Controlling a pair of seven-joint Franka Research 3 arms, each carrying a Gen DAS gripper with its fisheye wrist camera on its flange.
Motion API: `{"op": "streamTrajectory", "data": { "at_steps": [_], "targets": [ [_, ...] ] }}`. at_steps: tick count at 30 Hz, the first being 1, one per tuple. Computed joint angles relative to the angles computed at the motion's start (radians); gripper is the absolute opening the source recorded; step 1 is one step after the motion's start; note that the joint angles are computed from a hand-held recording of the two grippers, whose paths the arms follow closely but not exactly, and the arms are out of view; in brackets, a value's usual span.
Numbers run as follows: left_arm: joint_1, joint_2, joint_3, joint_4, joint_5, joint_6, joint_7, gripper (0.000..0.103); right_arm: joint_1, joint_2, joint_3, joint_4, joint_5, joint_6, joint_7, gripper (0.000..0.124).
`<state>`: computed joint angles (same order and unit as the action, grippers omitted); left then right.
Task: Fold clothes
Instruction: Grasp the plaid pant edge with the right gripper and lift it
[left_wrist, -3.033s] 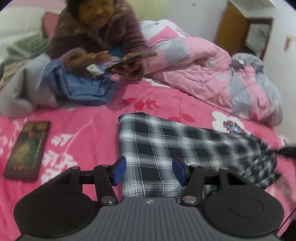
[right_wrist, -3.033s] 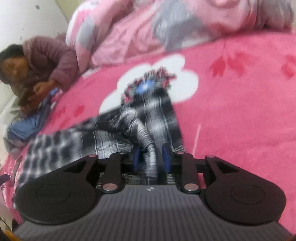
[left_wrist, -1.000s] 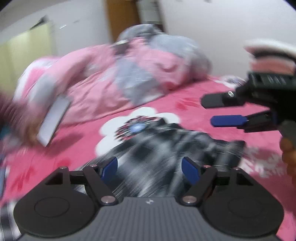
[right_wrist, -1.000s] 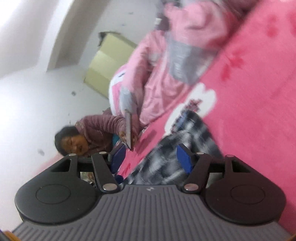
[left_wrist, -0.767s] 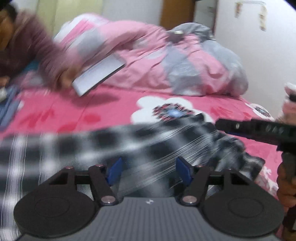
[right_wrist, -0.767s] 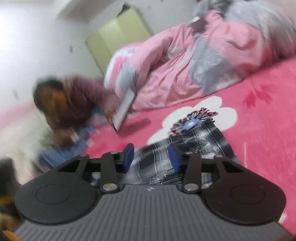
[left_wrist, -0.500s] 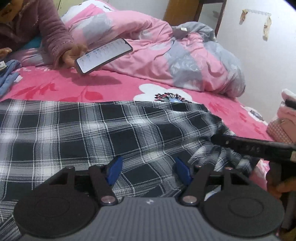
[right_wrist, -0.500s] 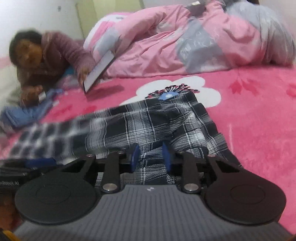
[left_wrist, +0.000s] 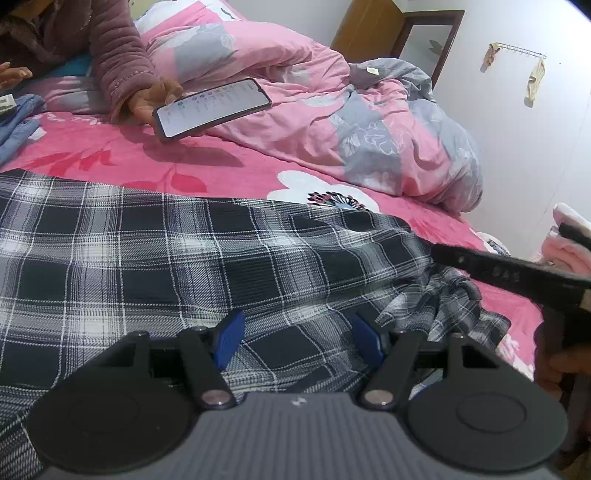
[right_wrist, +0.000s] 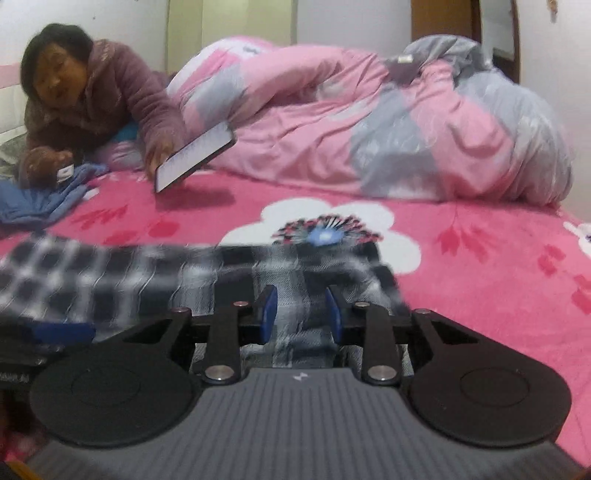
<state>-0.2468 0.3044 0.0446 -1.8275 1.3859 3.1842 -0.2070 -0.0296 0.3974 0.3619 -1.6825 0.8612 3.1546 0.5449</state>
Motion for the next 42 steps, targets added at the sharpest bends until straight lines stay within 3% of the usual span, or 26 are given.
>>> {"op": "streamTrajectory", "data": {
  "at_steps": [1, 3, 5, 7, 12, 15, 25, 29, 30, 32, 35, 39, 41, 42],
  "targets": [
    [0.0, 0.001, 0.0, 0.001, 0.0, 0.0, 0.0, 0.066, 0.025, 0.004, -0.037, 0.0, -0.056, -0.007, 0.066, 0.027],
    [0.0, 0.001, 0.0, 0.002, 0.003, 0.0, -0.002, 0.066, 0.134, 0.012, -0.184, 0.007, -0.144, -0.053, 0.203, 0.027],
    [-0.001, 0.002, 0.001, 0.002, 0.007, -0.001, -0.006, 0.066, 0.163, 0.025, -0.231, 0.006, -0.2, -0.075, 0.283, 0.027],
    [0.0, 0.002, 0.0, 0.004, 0.011, -0.004, -0.008, 0.066, 0.115, 0.031, -0.173, 0.002, -0.182, -0.058, 0.256, 0.027],
    [0.006, 0.003, -0.007, 0.006, 0.02, -0.006, -0.013, 0.066, 0.084, 0.037, -0.133, -0.007, -0.213, -0.033, 0.263, 0.028],
    [0.008, 0.005, -0.008, 0.009, 0.019, -0.001, -0.016, 0.066, 0.038, 0.044, -0.073, -0.014, -0.202, -0.008, 0.235, 0.028],
    [0.011, -0.002, -0.025, -0.002, -0.031, -0.034, 0.061, 0.066, -0.086, 0.061, 0.068, 0.0, -0.115, -0.022, 0.157, 0.029],
    [0.004, -0.021, -0.049, -0.017, -0.107, -0.109, 0.182, 0.067, -0.07, 0.003, 0.046, -0.048, -0.073, -0.023, 0.133, 0.031],
    [-0.003, -0.033, -0.053, -0.021, -0.108, -0.136, 0.206, 0.067, -0.106, -0.017, 0.087, -0.071, -0.026, -0.013, 0.087, 0.031],
    [-0.016, -0.054, -0.063, -0.024, -0.081, -0.182, 0.242, 0.068, -0.255, -0.056, 0.25, -0.109, 0.179, 0.0, -0.103, 0.038],
    [-0.006, -0.054, -0.117, 0.003, -0.133, -0.2, 0.44, 0.072, -0.429, -0.095, 0.406, -0.122, 0.532, -0.007, -0.368, 0.042],
    [-0.008, 0.017, -0.188, 0.101, -0.306, -0.206, 0.804, 0.075, -0.48, -0.101, 0.367, -0.097, 0.68, -0.144, -0.36, 0.042],
    [-0.027, 0.084, -0.21, 0.191, -0.367, -0.265, 0.958, 0.074, -0.48, -0.083, 0.341, -0.068, 0.718, -0.185, -0.371, 0.042],
    [-0.038, 0.12, -0.219, 0.241, -0.393, -0.297, 1.033, 0.069, -0.483, -0.075, 0.329, -0.054, 0.741, -0.216, -0.38, 0.042]
  ]
}}
